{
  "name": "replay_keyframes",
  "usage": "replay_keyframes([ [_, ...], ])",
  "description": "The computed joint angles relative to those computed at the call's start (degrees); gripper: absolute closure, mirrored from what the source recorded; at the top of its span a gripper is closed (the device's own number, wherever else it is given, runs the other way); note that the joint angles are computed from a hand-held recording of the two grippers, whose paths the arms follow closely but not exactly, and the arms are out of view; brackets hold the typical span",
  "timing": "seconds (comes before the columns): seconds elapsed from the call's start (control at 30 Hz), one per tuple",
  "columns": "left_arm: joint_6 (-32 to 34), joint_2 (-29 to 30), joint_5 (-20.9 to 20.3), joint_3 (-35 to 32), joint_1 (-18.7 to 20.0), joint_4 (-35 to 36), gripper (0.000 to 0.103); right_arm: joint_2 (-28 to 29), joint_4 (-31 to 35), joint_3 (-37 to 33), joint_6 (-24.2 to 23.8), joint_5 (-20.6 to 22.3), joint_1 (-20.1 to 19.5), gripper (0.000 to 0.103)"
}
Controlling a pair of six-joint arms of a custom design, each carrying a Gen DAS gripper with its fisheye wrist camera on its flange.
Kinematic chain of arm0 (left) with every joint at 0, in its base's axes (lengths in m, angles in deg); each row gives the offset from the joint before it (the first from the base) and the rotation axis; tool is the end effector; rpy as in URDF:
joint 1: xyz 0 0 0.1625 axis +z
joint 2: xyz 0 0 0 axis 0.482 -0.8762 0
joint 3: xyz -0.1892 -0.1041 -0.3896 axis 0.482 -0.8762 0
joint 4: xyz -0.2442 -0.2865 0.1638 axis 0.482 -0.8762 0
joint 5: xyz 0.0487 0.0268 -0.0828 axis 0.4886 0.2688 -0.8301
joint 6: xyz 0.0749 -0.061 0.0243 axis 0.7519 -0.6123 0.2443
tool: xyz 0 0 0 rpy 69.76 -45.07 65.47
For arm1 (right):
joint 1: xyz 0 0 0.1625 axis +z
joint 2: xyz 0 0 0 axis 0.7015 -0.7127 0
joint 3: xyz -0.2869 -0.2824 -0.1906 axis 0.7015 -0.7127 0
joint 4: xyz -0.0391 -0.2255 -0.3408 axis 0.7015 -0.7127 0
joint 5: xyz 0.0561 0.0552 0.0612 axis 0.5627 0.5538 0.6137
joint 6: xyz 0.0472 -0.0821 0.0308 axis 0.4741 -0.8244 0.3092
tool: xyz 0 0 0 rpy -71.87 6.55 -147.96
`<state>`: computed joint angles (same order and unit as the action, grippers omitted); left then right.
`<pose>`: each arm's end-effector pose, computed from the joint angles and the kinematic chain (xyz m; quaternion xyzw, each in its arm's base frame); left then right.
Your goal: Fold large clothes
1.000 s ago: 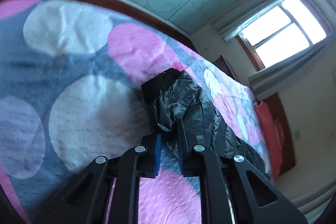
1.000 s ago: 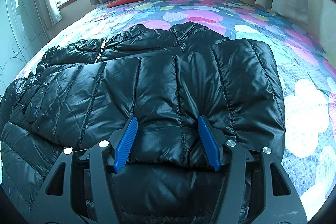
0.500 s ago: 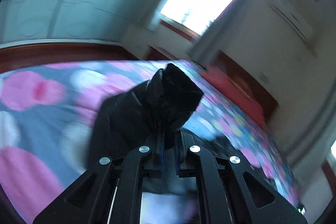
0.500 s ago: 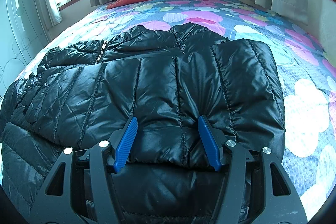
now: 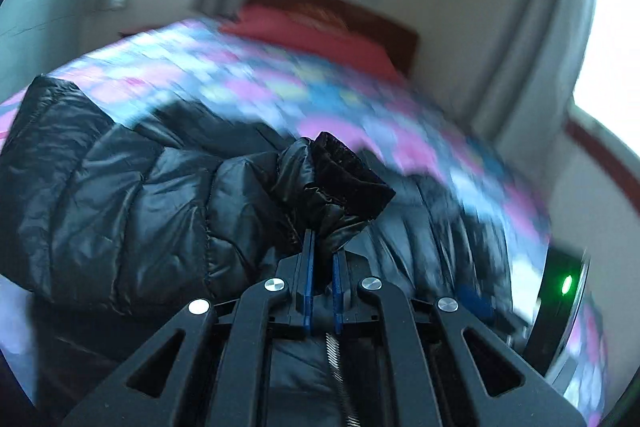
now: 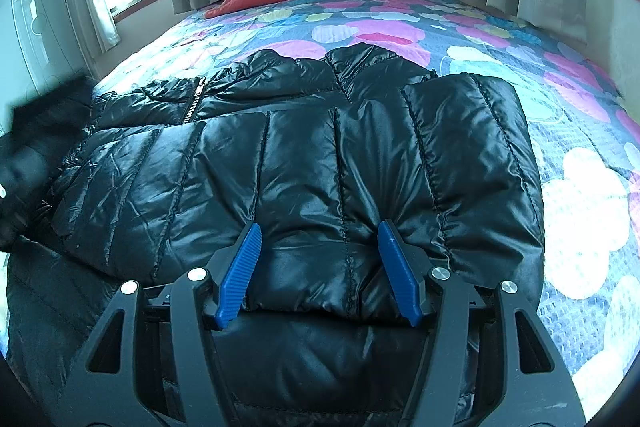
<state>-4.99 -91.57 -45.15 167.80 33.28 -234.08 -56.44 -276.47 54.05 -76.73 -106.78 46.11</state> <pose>-0.2102 -0.7507 0.0637 0.2673 0.9061 -0.3082 0.1121 0.0775 -0.6958 0.1100 -0.0246 -0.8280 0.4210 0.3697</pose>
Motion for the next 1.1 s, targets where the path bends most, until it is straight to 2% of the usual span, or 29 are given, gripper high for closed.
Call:
replay_keyframes([
  [0.07,0.4,-0.2,0.7,-0.4,-0.4,3.7,0.093,-0.1,0.2,0.0,0.3,0.1,-0.1,0.042],
  [0.1,0.5,-0.8,1.0,0.7,-0.7,3.2,0.089,-0.2,0.5,0.0,0.4,0.2,-0.1,0.041],
  [0.17,1.1,-2.8,1.0,3.5,-1.2,1.7,0.062,-0.5,0.9,0.3,0.6,0.6,-0.1,0.036],
  [0.2,1.0,-4.0,1.4,5.0,-1.5,0.4,0.037,-0.9,1.7,0.4,0.7,0.8,0.0,0.036],
  [0.23,1.0,-4.4,1.2,6.1,-1.6,-1.5,0.029,-1.0,1.9,0.5,1.0,0.4,0.3,0.036],
  [0.3,1.7,-6.0,-0.9,8.3,-1.3,-5.1,0.029,-1.7,2.6,1.1,2.6,0.2,0.8,0.036],
  [0.5,1.6,-6.7,1.2,8.1,-1.1,-3.6,0.029,-2.7,4.8,1.4,6.3,3.2,2.1,0.036],
  [0.7,0.2,-8.0,2.9,8.3,0.9,-3.7,0.029,0.5,9.9,-4.2,8.7,5.9,3.1,0.036],
  [0.8,0.3,-8.4,3.9,8.4,1.7,-3.5,0.029,3.3,16.3,-9.6,8.9,6.4,3.2,0.036],
  [0.87,0.9,-8.5,5.0,8.3,2.0,-3.7,0.029,4.2,19.8,-11.4,8.6,7.1,3.2,0.067],
  [0.93,1.2,-8.7,5.9,8.1,2.2,-3.4,0.029,4.7,18.8,-11.6,6.5,6.6,3.8,0.078],
  [1.1,2.4,-9.0,6.4,7.0,2.8,-4.8,0.029,2.6,8.0,-8.2,0.6,3.7,4.8,0.085],
])
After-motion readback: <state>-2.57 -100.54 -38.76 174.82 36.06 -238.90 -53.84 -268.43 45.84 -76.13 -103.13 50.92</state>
